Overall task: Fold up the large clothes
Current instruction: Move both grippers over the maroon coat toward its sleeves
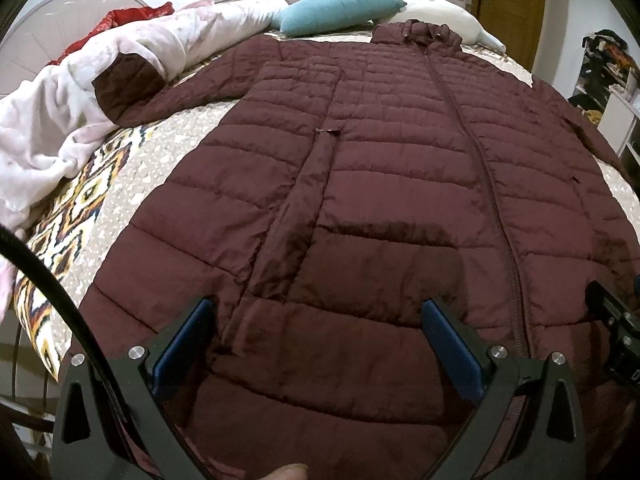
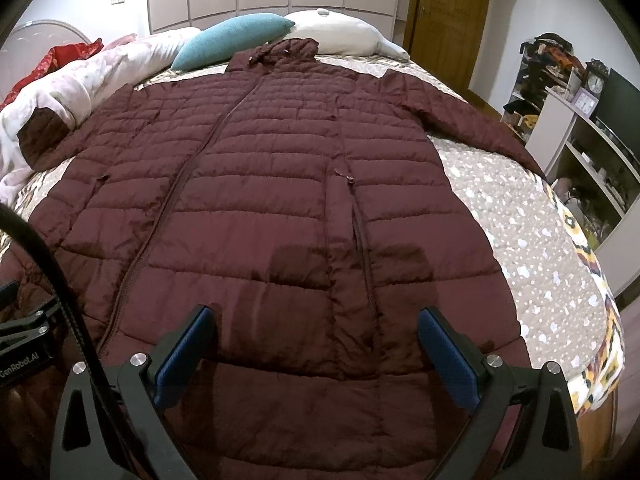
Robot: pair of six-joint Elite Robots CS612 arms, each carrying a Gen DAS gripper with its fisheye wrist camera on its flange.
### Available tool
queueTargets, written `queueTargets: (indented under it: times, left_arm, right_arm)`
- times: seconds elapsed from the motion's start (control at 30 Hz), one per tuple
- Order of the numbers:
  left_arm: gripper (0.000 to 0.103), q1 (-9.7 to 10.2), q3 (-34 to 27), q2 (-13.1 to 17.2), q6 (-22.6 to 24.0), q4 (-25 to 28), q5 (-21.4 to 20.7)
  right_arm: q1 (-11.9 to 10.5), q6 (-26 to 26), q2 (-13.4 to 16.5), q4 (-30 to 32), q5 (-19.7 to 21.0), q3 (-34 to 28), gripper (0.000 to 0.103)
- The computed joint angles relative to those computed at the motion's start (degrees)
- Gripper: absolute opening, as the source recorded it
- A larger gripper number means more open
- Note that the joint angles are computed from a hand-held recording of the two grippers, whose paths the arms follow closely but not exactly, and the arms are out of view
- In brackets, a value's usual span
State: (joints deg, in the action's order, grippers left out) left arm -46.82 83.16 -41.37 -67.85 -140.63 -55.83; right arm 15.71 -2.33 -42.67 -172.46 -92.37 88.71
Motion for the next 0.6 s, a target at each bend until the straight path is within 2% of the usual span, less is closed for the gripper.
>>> queueTargets:
  times: [0.33, 0.6]
  left_arm:
    - [0.103, 0.64, -0.4, 0.5, -2.4, 0.5, -3.9]
    - [0.103, 0.51, -0.9, 0.6, -1.8, 2.0, -3.6]
  right_arm:
    - [-0.2, 0.0, 0.4, 1.0, 0.6, -0.3, 0.103]
    - [-0.2, -0.2, 0.7, 1.4, 0.7, -0.4, 0.103]
